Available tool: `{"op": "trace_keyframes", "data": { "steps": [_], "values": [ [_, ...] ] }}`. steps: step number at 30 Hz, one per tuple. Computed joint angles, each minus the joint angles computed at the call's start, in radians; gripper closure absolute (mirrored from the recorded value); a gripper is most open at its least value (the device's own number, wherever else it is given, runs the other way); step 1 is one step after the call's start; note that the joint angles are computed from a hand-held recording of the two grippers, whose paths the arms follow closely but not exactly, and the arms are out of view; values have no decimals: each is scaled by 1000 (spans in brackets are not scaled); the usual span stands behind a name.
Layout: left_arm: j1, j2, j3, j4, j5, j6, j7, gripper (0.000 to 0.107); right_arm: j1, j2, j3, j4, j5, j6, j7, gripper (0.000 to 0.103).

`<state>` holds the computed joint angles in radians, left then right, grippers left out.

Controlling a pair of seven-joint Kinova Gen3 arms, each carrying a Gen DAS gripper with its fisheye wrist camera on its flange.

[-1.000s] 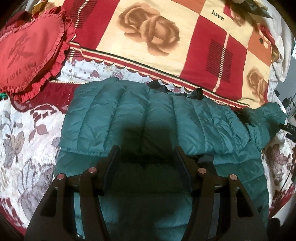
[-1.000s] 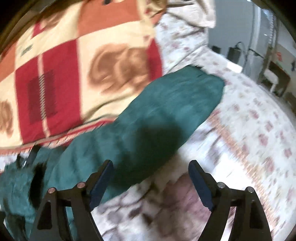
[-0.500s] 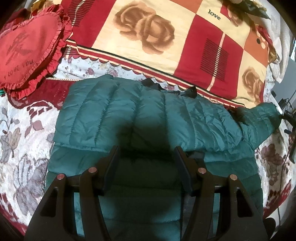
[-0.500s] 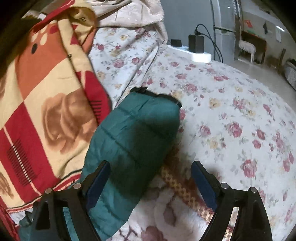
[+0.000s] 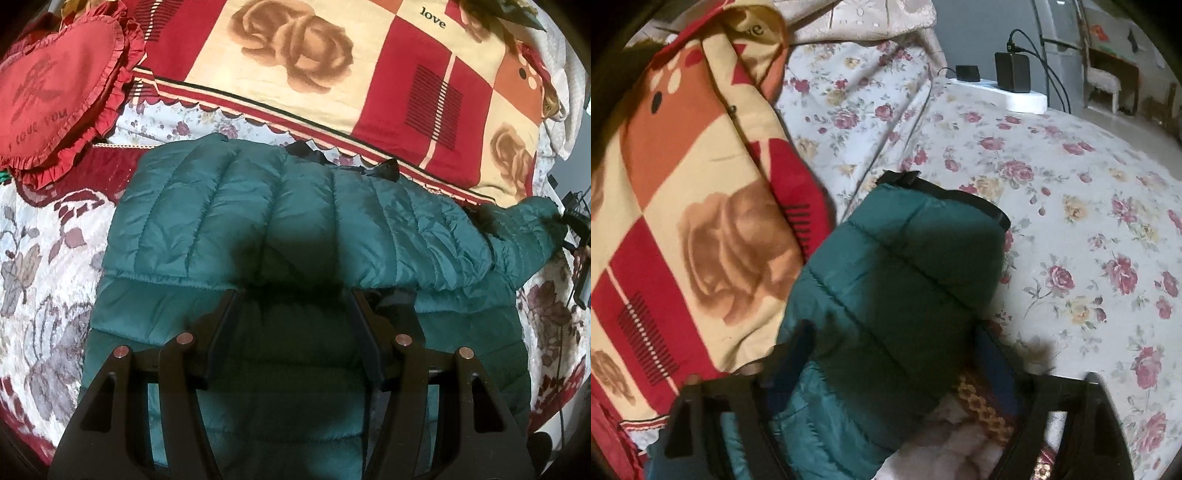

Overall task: Fold large clothes
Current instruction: 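Grasp the other sleeve cuff with the right gripper, then lift the held sleeve and fold it across the jacket toward the left gripper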

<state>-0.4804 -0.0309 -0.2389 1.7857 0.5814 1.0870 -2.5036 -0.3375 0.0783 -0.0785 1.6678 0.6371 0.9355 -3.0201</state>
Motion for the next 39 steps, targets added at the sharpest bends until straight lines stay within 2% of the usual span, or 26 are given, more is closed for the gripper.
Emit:
{"op": "trace_keyframes", "data": {
  "steps": [1, 4, 6, 8, 16, 20, 23, 32, 39],
  "values": [
    [0, -1, 0, 1, -1, -3, -1, 48, -25, 4, 13, -3, 19, 25, -10, 67],
    [-5, 6, -4, -4, 6, 8, 5, 48, -22, -36, -14, 40, 77, 1, -36, 89],
    [-12, 13, -8, -9, 17, 23, 7, 48, -24, -76, -34, 74, 112, -28, -55, 92],
    [-22, 17, -11, -12, 29, 43, 4, 48, -30, -98, -65, 83, 147, -18, -59, 93],
    [-50, 1, -25, -7, 59, 81, -42, 48, -62, -144, -158, 47, 174, 10, -47, 95],
    [-65, 18, -35, -30, 59, 112, -18, 48, -117, -133, -214, -2, 225, 49, -60, 95],
    [-94, 28, -45, -40, 88, 145, -29, 48, -171, -115, -236, -61, 230, 62, -25, 95],
    [-127, 32, -45, -56, 94, 146, -38, 48, -348, -10, -242, -229, 206, 59, 114, 95],
    [-137, 42, -39, -54, 84, 124, -34, 48, -444, 93, -204, -298, 122, -20, 226, 95]
  ]
}}
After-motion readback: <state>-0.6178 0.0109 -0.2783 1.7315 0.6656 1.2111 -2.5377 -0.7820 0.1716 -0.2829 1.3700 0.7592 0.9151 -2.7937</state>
